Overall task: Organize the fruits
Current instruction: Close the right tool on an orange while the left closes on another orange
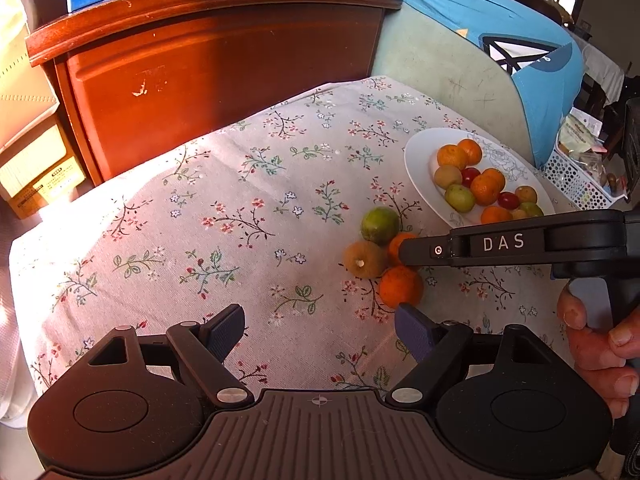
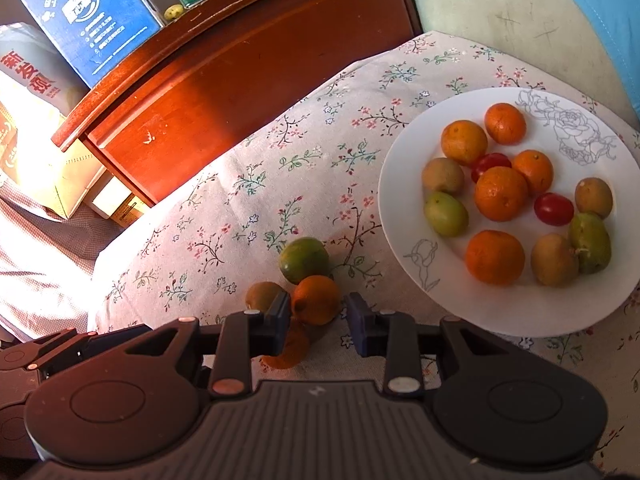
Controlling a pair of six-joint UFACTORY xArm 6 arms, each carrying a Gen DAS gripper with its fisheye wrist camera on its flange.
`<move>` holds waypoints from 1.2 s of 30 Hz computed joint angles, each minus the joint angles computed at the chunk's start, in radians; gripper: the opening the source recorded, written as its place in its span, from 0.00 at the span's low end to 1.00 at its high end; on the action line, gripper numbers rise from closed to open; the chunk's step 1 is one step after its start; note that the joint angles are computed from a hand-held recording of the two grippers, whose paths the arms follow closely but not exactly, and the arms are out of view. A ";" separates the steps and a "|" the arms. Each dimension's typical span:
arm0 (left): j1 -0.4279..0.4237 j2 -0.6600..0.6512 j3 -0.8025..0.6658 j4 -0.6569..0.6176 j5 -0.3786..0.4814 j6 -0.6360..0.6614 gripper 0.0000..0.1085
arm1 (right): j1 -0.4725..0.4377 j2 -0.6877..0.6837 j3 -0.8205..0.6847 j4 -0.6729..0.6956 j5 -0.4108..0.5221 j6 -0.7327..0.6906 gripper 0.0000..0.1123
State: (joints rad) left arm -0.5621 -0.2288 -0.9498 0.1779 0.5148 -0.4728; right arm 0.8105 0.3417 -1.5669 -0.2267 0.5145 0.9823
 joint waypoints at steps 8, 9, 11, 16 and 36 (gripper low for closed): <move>-0.010 0.015 0.000 -0.002 -0.026 0.000 0.77 | -0.003 0.033 -0.025 0.006 -0.009 0.018 0.26; -0.012 0.016 0.002 -0.013 -0.037 0.010 0.77 | -0.003 0.034 -0.026 0.008 -0.010 0.014 0.26; -0.017 0.020 0.002 -0.010 -0.048 0.010 0.76 | -0.004 0.027 -0.018 0.016 -0.014 0.004 0.26; -0.034 0.034 0.004 -0.041 -0.093 0.026 0.74 | -0.010 -0.013 0.016 -0.018 -0.026 0.031 0.26; -0.081 0.160 -0.091 0.029 -0.101 -0.156 0.36 | -0.046 -0.168 0.177 -0.132 -0.077 0.179 0.26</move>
State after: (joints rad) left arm -0.6435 -0.0687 -1.0412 0.2069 0.4138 -0.6290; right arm 0.7647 0.1738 -1.3901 -0.3583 0.4377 1.1611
